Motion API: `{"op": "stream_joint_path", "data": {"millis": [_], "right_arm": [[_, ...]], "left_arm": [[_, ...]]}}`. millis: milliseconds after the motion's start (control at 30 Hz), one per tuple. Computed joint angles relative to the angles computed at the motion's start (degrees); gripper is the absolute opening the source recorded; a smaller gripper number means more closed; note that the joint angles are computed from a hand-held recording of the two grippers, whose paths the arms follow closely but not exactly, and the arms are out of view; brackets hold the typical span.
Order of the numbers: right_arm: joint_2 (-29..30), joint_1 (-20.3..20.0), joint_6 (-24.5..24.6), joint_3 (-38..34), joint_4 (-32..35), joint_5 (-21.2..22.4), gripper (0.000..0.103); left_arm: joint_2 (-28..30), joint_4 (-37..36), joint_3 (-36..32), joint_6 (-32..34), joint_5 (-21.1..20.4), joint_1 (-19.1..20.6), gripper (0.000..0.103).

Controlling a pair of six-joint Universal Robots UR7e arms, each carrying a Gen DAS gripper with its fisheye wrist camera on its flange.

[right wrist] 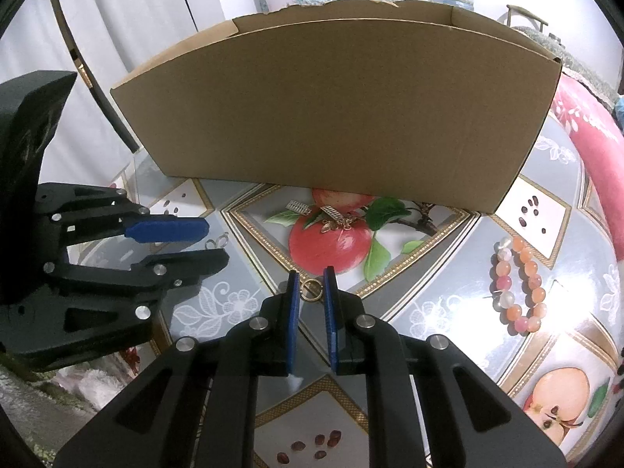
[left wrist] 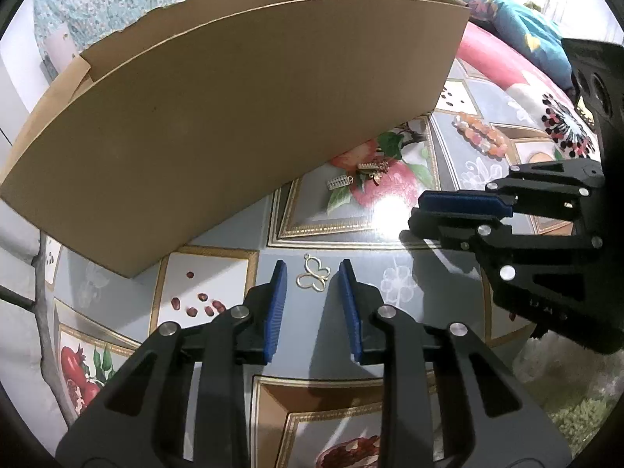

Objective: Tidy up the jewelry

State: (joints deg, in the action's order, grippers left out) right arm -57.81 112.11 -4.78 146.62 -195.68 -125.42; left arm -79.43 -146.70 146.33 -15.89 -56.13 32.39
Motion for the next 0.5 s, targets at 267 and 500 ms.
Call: {"op": "stream_joint_path", "data": {"millis": [267, 500], "right_arm": [[0.02, -0.08, -0.15, 0.08, -0.25, 0.03, 0.012], [0.09, -0.08, -0.20, 0.15, -0.52, 0.05, 0.012]], "left_arm": [[1.21, 0.94, -0.88, -0.46, 0.23, -0.19, 0.014], [0.91, -0.19, -0.06, -0.28, 0.74, -0.50, 0.014]]}}
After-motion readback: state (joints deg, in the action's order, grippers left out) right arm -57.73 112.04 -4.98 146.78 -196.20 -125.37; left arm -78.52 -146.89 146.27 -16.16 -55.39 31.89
